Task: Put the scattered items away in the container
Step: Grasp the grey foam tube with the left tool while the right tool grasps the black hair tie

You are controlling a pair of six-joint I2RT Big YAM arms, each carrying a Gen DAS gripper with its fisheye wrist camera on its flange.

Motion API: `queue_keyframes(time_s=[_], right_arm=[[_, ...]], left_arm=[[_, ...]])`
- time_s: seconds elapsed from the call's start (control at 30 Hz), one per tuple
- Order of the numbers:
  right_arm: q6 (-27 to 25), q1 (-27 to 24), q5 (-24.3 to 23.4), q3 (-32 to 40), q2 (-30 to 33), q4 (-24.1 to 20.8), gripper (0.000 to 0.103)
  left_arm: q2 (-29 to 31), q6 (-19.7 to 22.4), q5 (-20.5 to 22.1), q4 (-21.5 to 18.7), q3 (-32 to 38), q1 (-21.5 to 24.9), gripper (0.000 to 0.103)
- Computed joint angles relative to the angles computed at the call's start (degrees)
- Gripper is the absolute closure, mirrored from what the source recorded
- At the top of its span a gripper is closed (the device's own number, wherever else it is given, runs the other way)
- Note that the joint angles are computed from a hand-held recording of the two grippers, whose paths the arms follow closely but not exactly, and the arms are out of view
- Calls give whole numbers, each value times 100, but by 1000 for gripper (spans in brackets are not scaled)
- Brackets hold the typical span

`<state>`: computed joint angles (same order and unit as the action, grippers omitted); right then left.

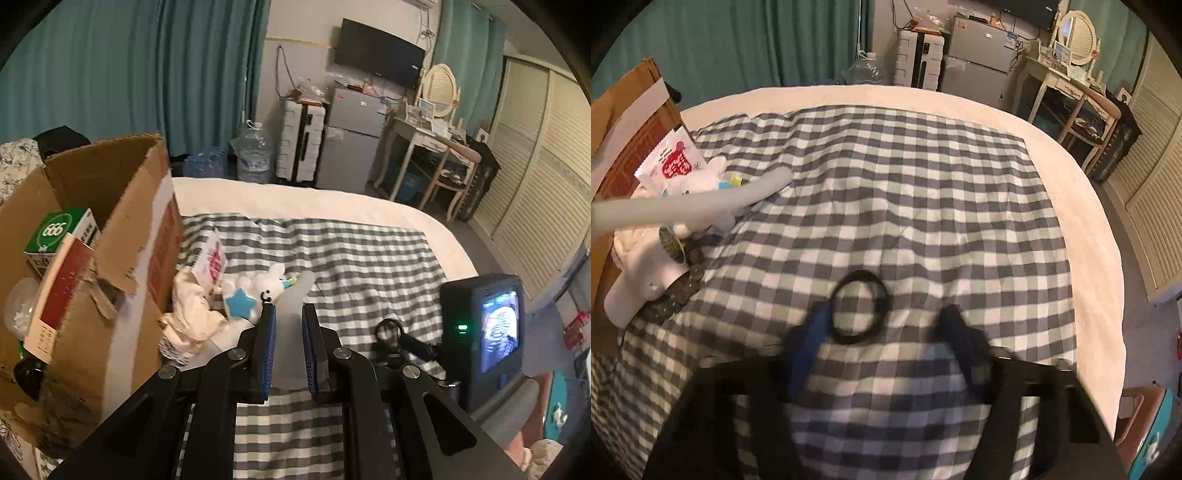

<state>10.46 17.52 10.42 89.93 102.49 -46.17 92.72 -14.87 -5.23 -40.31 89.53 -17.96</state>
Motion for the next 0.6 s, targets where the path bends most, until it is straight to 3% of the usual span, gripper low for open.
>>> queue_keyframes(time_s=[0.03,0.13,0.27,0.47,0.5,0.6], right_arm=[[38,-17,-68,11,-19,-32,83],[108,-65,-252,49,-86,-135,96],[295,-127,-480,-66,-388,-43,97],[607,-104,-410,-274,-1070,280,97],[648,-129,-484,-269,-1146,275,97],[732,-154,-551,-273,-1312,255,98]], left_arm=[[4,-1,21,-8,14,17,89],[-10,-47,19,-42,11,38,89],[-175,-68,86,3,-40,77,90],[-490,-31,225,96,-101,141,90],[-557,-58,216,108,-128,154,96],[-744,3,214,111,-158,167,98]])
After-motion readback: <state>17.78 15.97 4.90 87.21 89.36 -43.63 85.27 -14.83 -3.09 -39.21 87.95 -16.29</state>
